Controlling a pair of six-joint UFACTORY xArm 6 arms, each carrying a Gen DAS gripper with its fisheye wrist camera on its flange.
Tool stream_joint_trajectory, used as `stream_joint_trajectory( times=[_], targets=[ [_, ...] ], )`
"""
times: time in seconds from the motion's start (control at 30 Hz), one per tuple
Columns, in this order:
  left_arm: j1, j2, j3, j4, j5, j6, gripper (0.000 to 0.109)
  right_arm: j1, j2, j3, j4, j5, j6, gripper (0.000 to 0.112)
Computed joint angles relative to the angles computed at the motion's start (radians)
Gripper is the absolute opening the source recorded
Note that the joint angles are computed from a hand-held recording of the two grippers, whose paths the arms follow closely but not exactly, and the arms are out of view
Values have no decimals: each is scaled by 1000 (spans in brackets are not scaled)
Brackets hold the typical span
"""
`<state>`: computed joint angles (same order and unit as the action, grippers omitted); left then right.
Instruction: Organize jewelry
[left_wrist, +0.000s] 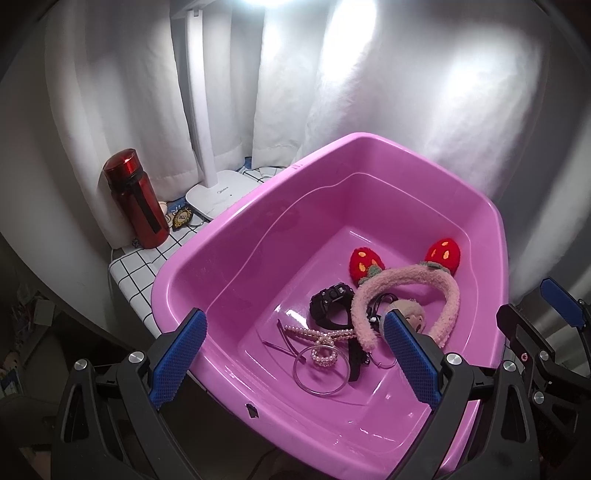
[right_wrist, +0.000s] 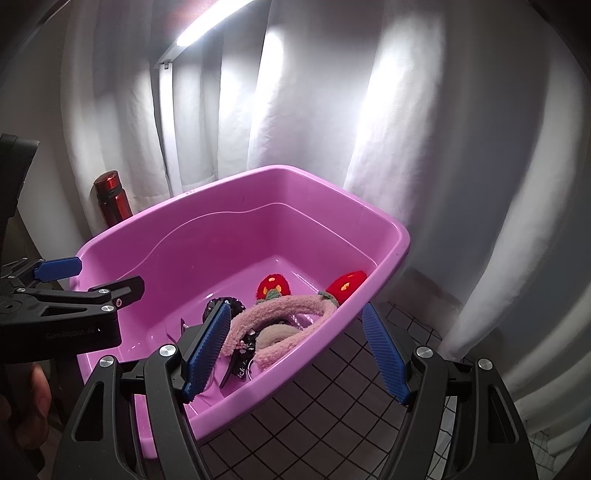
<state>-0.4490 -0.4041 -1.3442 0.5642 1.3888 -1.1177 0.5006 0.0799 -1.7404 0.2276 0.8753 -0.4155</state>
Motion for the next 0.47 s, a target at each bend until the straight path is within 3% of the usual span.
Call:
stream_joint_trajectory(
  times=[0.47],
  targets=[
    [-16,1,-14,14,32,-1,95,-6,-21,23,15,-4,-8,71]
  ],
)
